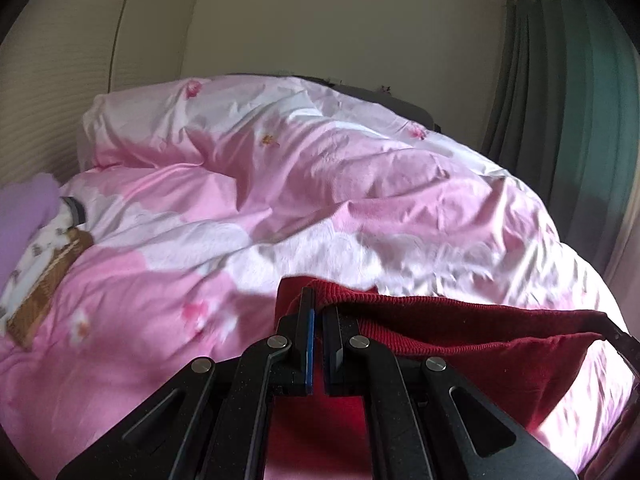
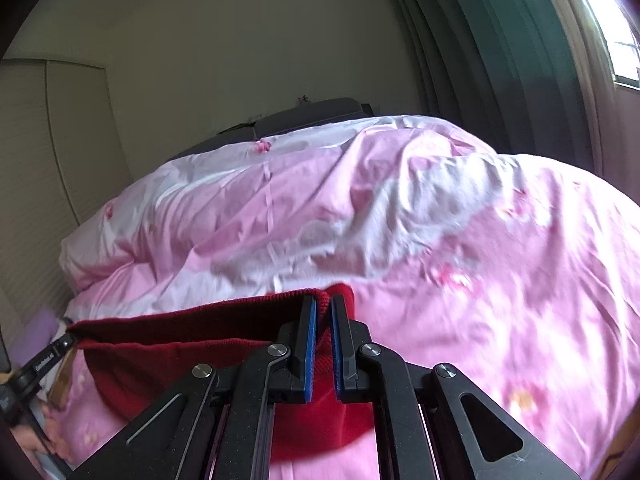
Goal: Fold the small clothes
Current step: 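Lift the sweatshirt edge with both grippers and fold it over the body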
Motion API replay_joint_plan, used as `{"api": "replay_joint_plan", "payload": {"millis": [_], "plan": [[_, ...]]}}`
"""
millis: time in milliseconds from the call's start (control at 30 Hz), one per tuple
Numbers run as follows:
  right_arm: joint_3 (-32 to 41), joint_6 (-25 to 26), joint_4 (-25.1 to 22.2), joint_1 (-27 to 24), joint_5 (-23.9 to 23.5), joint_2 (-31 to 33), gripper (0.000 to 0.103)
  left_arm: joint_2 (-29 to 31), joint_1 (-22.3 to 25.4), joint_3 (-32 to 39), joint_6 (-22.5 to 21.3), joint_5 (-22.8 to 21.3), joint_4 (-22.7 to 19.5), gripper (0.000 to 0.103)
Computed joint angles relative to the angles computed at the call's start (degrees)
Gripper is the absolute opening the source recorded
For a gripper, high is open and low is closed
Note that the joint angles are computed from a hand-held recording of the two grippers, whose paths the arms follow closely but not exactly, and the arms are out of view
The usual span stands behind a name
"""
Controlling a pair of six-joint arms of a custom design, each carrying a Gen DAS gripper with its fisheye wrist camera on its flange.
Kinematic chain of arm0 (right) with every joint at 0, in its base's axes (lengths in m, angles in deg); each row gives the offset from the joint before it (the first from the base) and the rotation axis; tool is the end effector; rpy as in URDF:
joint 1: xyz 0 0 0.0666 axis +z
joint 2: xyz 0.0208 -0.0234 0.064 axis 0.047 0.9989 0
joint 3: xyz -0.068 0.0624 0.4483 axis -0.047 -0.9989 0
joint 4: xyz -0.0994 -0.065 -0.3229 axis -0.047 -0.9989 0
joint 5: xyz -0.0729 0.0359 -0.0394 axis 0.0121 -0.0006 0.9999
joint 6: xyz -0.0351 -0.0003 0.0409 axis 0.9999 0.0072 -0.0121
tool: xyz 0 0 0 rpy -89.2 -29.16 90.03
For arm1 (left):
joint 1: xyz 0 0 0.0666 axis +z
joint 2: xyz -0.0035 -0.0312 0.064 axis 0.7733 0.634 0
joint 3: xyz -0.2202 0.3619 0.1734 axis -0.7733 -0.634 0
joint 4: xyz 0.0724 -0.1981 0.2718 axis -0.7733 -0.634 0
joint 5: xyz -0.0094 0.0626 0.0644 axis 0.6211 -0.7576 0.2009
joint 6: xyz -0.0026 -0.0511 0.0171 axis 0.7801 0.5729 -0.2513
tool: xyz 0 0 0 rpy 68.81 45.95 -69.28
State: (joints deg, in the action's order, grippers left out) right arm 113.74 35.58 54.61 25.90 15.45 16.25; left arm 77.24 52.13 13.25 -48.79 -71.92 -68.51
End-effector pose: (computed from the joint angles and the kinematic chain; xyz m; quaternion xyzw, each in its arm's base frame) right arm 0.4702 0.1888 0.4758 0.0978 0.8469 0.0805 0.5164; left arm 0.5237 0.0110 0.4618 -0.0818 0.8659 -0.0659 0.4891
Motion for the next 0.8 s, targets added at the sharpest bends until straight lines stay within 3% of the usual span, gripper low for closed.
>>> {"api": "replay_joint_plan", "payload": {"millis": [367,700,767,800], "plan": [[18.6,2.2,-7.5,-5.7,-6.9,18.0,0.007,14.0,-1.4,14.2,-1.0,-2.3,-4.7,0.005],[27.0,4.6,-13.5,-6.9,-8.8,26.1,0.008,21.1,-2.1,20.2,-3.4,-5.2,-10.7,0.008],[28.3,4.6,-15.0,-6.9,-9.5,27.0,0.012,21.1,-2.1,20.9,-3.6,-4.7,-11.9,0.008],[28.7,4.6,-15.5,-7.0,-10.0,27.2,0.023,20.7,-2.0,20.8,-3.8,-4.5,-12.1,0.009]]}}
